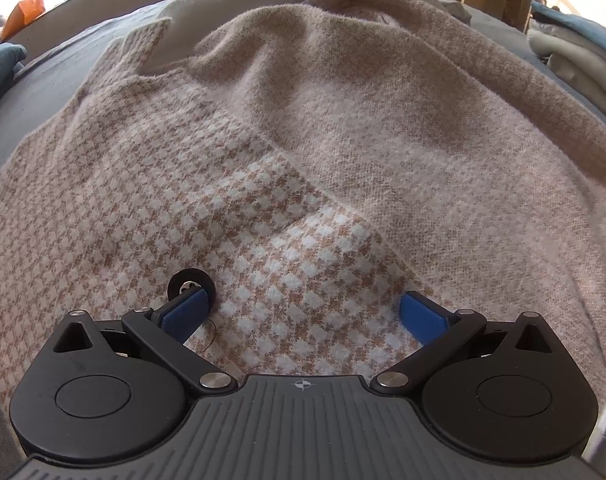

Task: Fold clothes

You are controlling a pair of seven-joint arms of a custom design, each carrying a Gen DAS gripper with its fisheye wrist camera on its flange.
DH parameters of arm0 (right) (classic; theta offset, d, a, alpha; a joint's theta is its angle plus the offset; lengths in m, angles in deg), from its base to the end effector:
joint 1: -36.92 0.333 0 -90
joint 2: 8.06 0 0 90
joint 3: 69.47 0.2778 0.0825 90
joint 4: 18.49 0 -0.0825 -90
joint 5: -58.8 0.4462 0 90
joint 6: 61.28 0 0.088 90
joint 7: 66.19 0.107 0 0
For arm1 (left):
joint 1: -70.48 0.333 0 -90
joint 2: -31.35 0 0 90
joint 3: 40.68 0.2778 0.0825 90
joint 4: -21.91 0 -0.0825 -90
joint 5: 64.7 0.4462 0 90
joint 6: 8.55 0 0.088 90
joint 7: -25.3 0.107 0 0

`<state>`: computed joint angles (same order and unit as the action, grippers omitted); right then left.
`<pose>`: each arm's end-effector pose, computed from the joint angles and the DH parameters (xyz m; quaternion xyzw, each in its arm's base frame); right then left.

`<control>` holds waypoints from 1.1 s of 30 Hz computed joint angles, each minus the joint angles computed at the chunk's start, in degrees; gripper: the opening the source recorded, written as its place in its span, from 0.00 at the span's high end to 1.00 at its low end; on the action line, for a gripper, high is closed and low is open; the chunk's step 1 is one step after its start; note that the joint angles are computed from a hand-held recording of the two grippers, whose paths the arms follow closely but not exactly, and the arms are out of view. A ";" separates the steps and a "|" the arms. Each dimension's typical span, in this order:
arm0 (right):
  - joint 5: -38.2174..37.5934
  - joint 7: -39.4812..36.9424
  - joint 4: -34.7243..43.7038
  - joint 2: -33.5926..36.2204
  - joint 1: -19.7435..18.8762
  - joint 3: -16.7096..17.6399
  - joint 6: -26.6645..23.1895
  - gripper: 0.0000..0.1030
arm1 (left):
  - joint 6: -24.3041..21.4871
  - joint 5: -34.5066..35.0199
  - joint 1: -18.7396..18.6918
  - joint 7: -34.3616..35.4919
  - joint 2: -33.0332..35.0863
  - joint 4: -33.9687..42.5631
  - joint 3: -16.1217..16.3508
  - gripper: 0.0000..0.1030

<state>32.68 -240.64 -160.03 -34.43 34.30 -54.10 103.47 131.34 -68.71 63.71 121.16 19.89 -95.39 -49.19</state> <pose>0.5093 0.1449 0.4842 -0.2406 0.8664 -0.1371 0.4156 0.5880 -0.1652 0.5384 -0.5539 0.7796 -0.2322 0.1774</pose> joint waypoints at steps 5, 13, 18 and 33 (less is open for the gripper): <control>-4.01 0.92 0.69 -2.07 -1.29 2.39 -0.32 0.95 | 0.31 -0.68 -0.02 -0.47 -0.29 -0.43 0.18 0.00; -5.52 -3.21 4.61 -2.36 -0.95 5.96 9.35 0.95 | -1.36 -2.74 0.03 -1.00 0.02 0.29 0.60 0.00; -2.00 -12.39 8.30 2.01 5.20 4.77 15.59 0.95 | -1.62 -4.13 0.10 -0.39 -0.31 0.06 0.88 0.00; 25.27 -48.25 11.46 8.32 39.66 -12.13 9.60 0.95 | -1.86 -9.22 0.36 2.22 -0.90 -0.42 1.97 0.00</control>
